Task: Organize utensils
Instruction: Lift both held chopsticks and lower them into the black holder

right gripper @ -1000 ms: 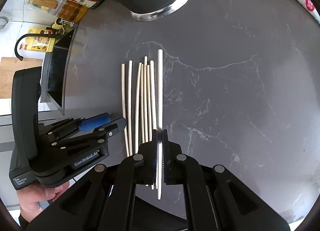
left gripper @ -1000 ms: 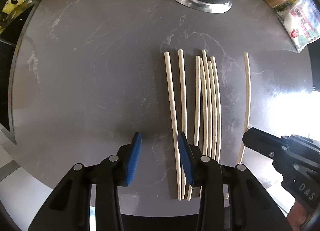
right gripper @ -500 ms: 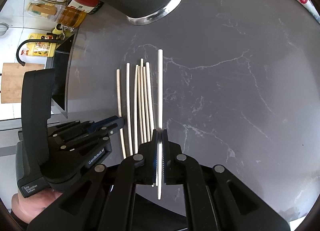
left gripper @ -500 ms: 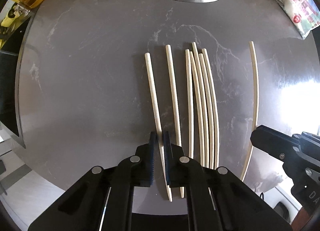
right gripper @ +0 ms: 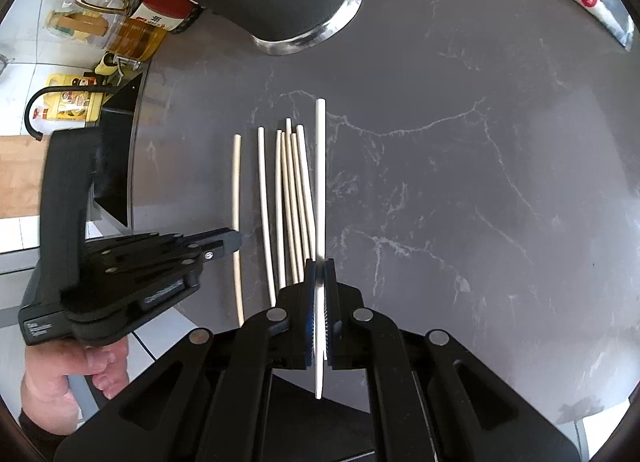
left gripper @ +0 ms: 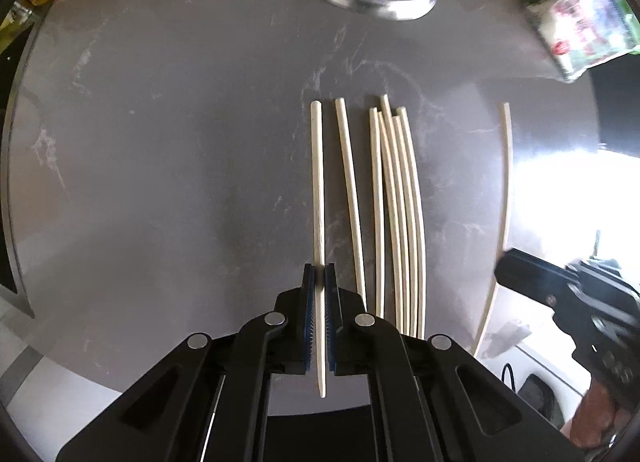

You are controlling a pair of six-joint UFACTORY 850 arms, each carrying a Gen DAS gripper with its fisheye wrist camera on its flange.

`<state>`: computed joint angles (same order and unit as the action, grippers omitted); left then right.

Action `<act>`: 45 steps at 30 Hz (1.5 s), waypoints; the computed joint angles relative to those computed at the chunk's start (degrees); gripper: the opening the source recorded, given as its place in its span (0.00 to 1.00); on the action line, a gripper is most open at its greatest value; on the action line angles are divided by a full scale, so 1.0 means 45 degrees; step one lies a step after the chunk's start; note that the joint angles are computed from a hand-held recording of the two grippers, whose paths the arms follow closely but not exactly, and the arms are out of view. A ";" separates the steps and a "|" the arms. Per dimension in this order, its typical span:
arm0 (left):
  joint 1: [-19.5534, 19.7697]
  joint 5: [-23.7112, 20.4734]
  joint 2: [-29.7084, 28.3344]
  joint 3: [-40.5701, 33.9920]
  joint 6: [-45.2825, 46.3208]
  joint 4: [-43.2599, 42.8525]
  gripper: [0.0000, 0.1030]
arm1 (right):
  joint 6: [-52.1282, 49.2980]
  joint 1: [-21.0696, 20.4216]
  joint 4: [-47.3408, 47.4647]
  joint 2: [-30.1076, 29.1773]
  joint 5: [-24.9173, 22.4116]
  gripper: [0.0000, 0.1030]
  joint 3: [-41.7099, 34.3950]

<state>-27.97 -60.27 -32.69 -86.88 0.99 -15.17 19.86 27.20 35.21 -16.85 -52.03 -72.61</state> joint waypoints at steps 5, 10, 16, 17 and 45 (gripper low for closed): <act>0.0775 0.0556 0.0861 0.1006 0.1553 -0.1130 0.04 | 0.0564 0.0164 -0.0298 0.0014 0.0041 0.04 -0.0024; 0.1399 0.0854 0.1528 0.1950 0.2896 -0.2080 0.04 | 0.1049 0.0310 -0.0454 -0.0015 0.0025 0.04 -0.0091; 0.1608 0.1102 0.2428 0.2457 0.4010 -0.2886 0.04 | 0.1479 0.0313 -0.0796 0.0169 0.0297 0.04 -0.0285; 0.1679 0.1044 0.2507 0.2461 0.4239 -0.3109 0.04 | 0.1541 0.0296 -0.0861 0.0255 0.0403 0.04 -0.0304; 0.2004 0.2859 0.2136 -0.0736 0.8744 -0.6480 0.04 | 0.3705 -0.0367 -0.4897 -0.0923 0.1516 0.04 -0.4715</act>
